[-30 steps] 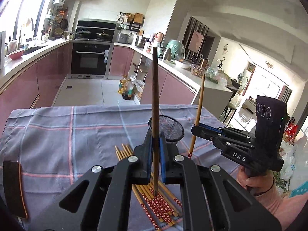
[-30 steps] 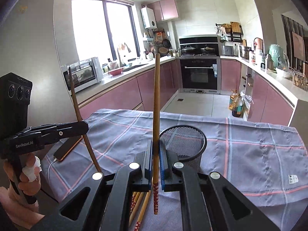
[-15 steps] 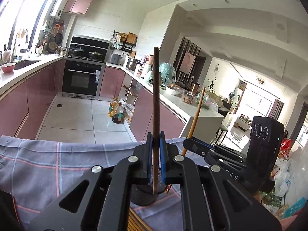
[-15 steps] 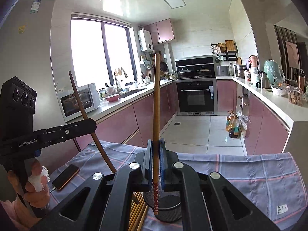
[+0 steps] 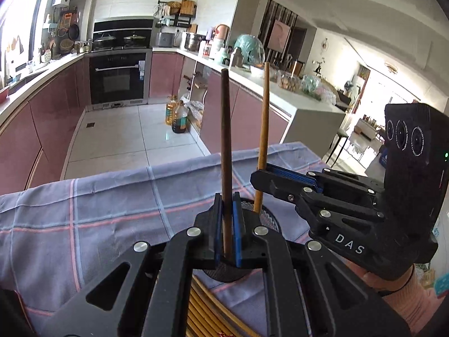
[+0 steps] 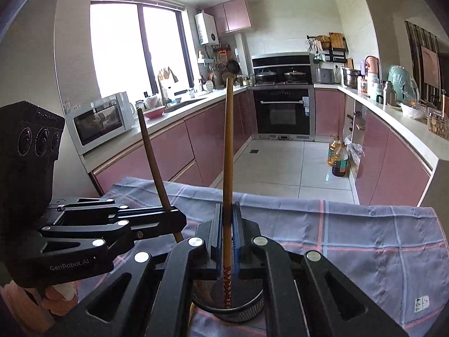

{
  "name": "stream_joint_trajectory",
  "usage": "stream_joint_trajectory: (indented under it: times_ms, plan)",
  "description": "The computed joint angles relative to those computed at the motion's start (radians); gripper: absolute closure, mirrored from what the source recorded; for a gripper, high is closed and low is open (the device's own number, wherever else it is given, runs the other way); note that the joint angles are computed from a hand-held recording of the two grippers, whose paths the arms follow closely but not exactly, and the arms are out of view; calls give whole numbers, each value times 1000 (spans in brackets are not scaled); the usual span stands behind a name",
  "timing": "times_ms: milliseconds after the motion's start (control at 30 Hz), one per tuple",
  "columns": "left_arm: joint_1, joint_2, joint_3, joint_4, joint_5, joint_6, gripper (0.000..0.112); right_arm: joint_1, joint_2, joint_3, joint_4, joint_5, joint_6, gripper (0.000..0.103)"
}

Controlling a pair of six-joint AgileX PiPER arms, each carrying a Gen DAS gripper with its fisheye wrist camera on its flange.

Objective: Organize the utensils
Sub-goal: 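Lower the right tool's chopstick into the cup and open it while the left tool releases its own, then withdraw both open tools from the cup back to the chopstick pile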

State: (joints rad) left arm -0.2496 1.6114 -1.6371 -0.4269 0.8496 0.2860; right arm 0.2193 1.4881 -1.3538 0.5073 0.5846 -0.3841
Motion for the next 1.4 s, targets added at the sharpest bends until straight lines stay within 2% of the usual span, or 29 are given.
stream_joint_trajectory:
  times_ms: [167,333,433,533,667,833,967,1033,1133,1233,1400]
  plan:
    - [4,59,-24,7,-7,5,104,23,57,-21,-70,32,74,98]
    - [3,103,-46,22,-19,-2,104,35,85,-32,-96,23,116,97]
    - [-2,109,-53,39,-23,-24,103,46,100,-46,-145,13,177,94]
    - [4,86,-7,49,-64,-39,96,49,84,-27,-174,-13,206,86]
    - [30,2,111,35,-152,-13,89,56,26,28,-200,-47,216,80]
    - [95,-153,302,-59,-237,110,78,53,-99,132,-59,-58,54,71]
    - [160,-243,426,-126,-233,208,74,78,-177,220,-9,-34,-30,69]
    - [180,-276,488,-104,-244,213,73,97,-187,254,-13,-18,-29,69]
    - [239,-293,568,-174,-213,292,72,143,-176,303,-71,-20,28,69]
    - [254,-300,649,-155,-241,293,72,171,-145,341,-89,-23,69,69]
    - [274,-283,730,-181,-230,346,72,238,-109,370,-220,-45,206,69]
